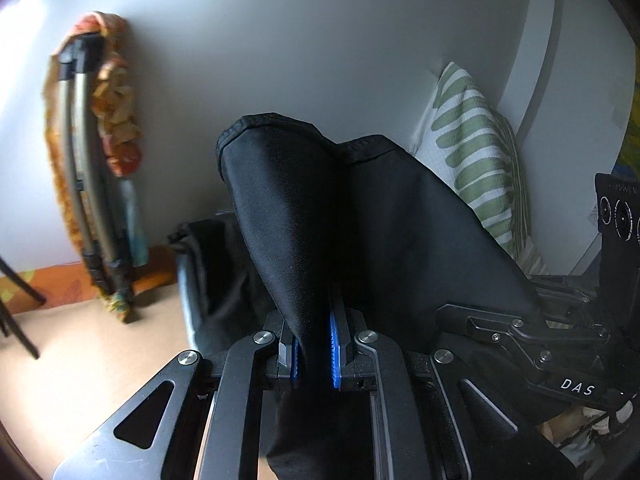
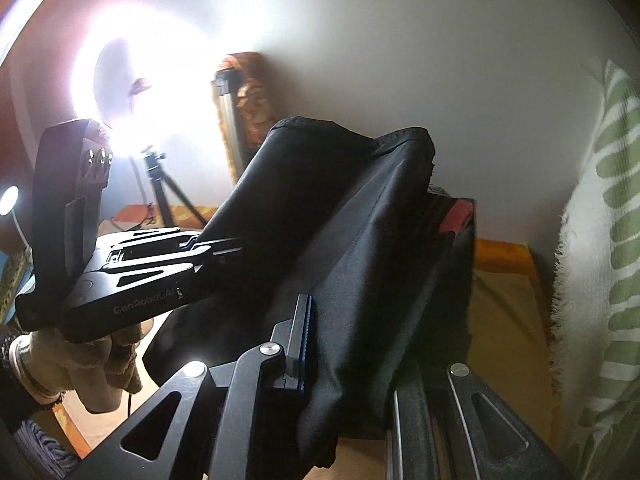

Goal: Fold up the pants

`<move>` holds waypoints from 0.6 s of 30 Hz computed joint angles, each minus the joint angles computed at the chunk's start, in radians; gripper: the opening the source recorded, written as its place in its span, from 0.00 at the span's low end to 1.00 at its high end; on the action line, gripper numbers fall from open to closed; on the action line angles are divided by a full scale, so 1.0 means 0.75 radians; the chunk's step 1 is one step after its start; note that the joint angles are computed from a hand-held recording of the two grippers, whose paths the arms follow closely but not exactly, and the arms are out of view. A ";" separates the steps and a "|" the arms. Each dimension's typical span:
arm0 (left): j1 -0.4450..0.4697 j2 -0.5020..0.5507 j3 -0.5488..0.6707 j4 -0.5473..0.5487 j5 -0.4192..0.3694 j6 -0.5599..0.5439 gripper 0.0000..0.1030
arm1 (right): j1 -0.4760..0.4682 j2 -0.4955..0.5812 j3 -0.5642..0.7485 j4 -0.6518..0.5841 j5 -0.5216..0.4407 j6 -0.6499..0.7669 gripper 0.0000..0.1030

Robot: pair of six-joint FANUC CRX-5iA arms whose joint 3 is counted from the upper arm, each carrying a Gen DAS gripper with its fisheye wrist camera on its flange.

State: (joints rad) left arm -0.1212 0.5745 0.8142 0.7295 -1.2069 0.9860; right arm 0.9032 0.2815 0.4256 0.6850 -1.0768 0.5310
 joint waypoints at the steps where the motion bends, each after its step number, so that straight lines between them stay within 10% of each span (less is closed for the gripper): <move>1: -0.011 0.018 0.025 -0.012 -0.001 0.012 0.09 | -0.012 -0.003 -0.006 -0.007 0.005 0.001 0.13; 18: -0.075 0.231 0.371 -0.166 -0.128 0.158 0.09 | -0.180 -0.084 -0.163 -0.219 0.208 -0.021 0.14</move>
